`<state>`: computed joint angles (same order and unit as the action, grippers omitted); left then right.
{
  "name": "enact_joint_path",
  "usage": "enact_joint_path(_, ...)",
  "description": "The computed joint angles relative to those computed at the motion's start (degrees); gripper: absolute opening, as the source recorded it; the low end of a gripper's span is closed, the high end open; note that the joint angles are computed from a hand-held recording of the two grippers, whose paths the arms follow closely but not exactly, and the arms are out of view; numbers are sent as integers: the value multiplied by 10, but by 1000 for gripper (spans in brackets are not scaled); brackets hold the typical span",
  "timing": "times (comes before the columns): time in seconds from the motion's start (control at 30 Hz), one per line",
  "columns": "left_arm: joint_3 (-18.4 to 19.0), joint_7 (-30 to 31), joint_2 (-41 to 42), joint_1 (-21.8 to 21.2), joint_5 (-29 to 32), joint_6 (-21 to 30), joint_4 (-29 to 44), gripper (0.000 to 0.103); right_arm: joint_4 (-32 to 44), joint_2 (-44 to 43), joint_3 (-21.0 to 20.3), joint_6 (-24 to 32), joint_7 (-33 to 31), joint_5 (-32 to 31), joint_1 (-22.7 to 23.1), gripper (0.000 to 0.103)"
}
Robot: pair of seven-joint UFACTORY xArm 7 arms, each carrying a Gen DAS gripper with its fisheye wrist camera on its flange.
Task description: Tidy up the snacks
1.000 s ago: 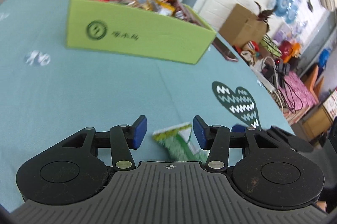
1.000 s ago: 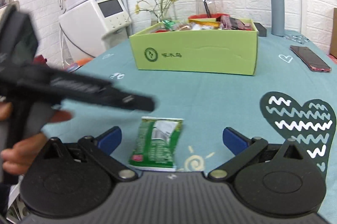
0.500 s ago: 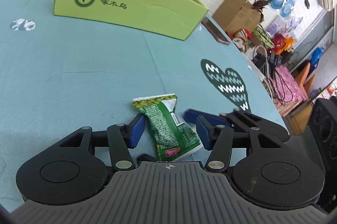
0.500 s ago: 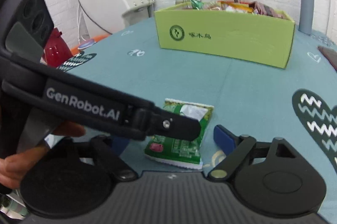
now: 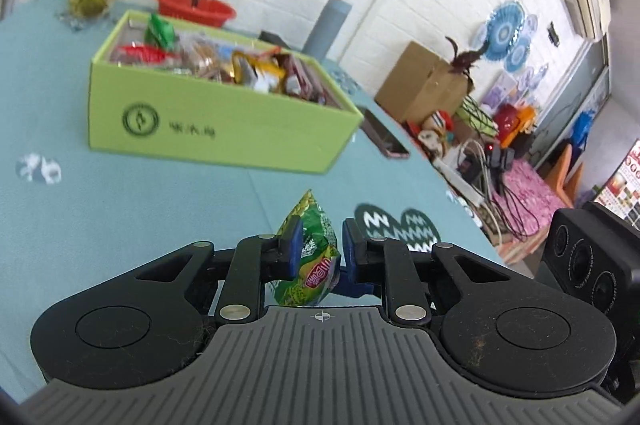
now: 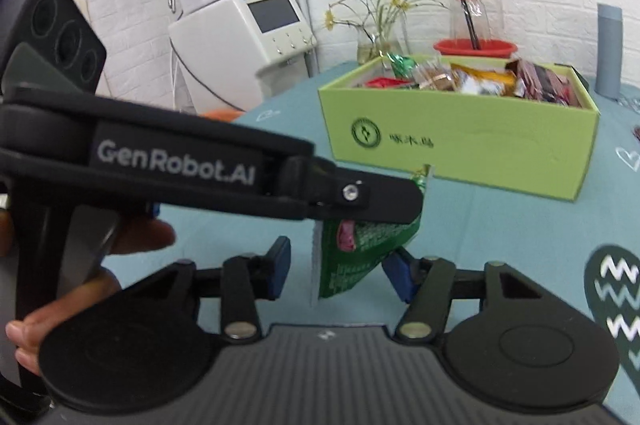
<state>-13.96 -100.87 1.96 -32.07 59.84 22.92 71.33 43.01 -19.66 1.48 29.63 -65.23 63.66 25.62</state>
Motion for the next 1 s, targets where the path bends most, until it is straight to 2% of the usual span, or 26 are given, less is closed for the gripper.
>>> enact_joint_path(0.07, 2, 16, 4, 3, -20, -4, -4, 0, 7, 18, 2, 4, 4, -6, -1, 63)
enact_joint_path(0.17, 7, 52, 22, 7, -80, -34, -20, 2, 7, 43, 13, 0, 42, -34, -14, 73)
enact_joint_path(0.23, 15, 48, 33, 1, -78, -50, -23, 6, -8, 36, 15, -21, 33, -31, -15, 77)
enact_joint_path(0.3, 22, 63, 40, -2, -88, -77, -25, 11, -30, 19, 26, -63, 57, -60, -21, 91)
enact_joint_path(0.4, 33, 86, 53, -13, -102, -85, -13, 15, -50, -1, 12, -77, 94, -96, -23, 93)
enact_joint_path(0.5, 49, 37, 48, -33, -57, -73, -8, 16, -64, -24, -11, -71, 111, -105, -15, 93)
enact_joint_path(0.6, 56, -71, 27, -34, 26, -67, -17, 21, -86, -55, -17, -115, 104, -107, 7, 93)
enact_joint_path(0.7, 42, -100, 15, -14, 26, -62, -25, 27, -93, -66, -37, -152, 61, -105, 58, 93)
enact_joint_path(0.73, 37, -94, 12, -9, 14, -58, -29, 29, -95, -66, -39, -153, 67, -114, 62, 93)
enact_joint_path(0.83, 20, -18, 17, 0, -57, -41, -30, 32, -110, -68, -35, -169, 112, -148, 54, 93)
enact_joint_path(0.9, 18, 19, 31, 2, -88, -59, -24, 33, -107, -60, -45, -159, 156, -164, 48, 93)
enact_joint_path(1.0, 23, 85, 60, 1, -144, -93, -7, 38, -102, -57, -72, -142, 169, -154, 61, 93)
